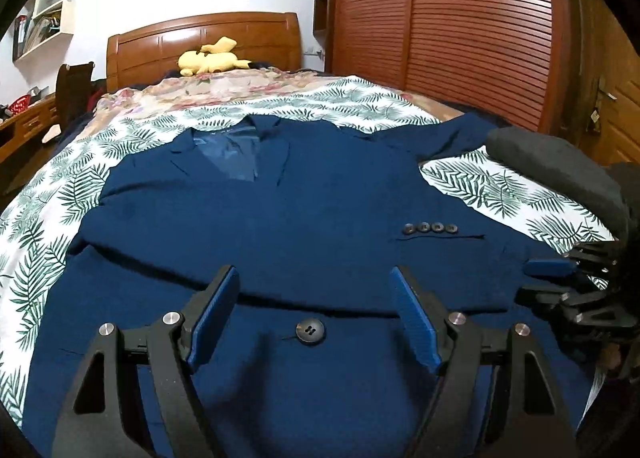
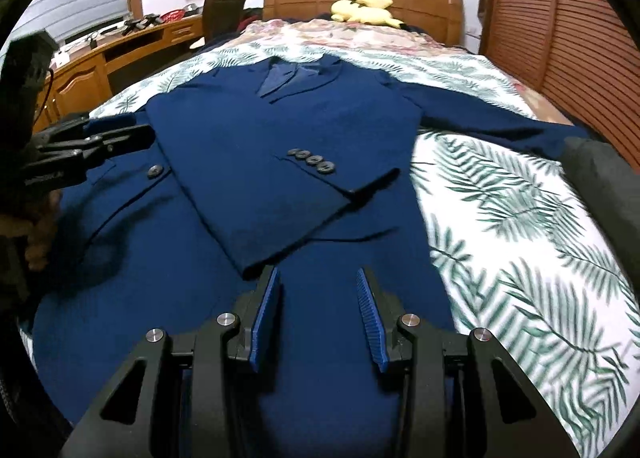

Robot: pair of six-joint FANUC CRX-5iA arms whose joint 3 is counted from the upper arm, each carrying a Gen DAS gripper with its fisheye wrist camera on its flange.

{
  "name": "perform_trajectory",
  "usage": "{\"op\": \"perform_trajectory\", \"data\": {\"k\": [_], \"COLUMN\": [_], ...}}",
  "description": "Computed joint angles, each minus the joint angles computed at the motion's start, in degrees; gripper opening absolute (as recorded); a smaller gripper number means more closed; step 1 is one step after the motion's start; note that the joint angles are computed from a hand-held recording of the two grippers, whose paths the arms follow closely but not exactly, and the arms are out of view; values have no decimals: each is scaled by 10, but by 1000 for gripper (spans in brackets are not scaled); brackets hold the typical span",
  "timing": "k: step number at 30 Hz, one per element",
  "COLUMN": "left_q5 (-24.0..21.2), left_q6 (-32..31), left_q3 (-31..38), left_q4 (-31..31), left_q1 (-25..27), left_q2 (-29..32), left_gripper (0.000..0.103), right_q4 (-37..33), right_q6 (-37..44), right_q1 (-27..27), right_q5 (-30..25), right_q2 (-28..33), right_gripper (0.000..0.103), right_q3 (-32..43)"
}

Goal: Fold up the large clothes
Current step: 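Move the right tool to the jacket's other side and grasp its edge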

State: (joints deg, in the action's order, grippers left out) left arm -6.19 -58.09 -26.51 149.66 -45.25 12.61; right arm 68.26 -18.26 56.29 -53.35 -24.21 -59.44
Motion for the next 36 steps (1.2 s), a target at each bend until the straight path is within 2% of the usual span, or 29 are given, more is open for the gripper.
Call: {"op": "perform_trajectory", "data": {"k": [5,6,9,10,12,16,23,25,30,34,36], "left_q5": [19,22,14,11,9,11,20,24,5,-1,-13], "left_q6": [-72,-85,-53,-38,-31,-41,-83,-100,-42,-21,14], "left_q3": [20,24,17,15,13,14,21,24,8,3,-7], "left_q4": [86,101,69,52,43,49,81,98,34,11,-30], "left_q1": [-10,-11,-7,-4,-3,-5,-12,-15,-6,-2,5], "left_q2": [1,0,2,3,3,3,2,2,2,1,1], "left_gripper": [78,78,78,78,78,78,78,78,78,78,78], "right_q4": [-29,-32,-25,-18,-9,-12,-35,-49,-123,-192,-232], "right_q6": [47,67,120,136,162,222,241,238,265,307,332], "right_q1": [27,21,-17,-38,-80,-192,-349,-369,-434,-472,-494], "right_q5": [-85,-95,-108,-104,-86,-6,101,111,147,170,182], "right_q2": [-50,-61,-81,-83,-79,-59,28,56,118,165,191], "right_gripper": [42,47,62,63,64,64,64,64,64,64,64], "right_q3": [11,17,35,42,56,87,147,168,219,266,291]}}
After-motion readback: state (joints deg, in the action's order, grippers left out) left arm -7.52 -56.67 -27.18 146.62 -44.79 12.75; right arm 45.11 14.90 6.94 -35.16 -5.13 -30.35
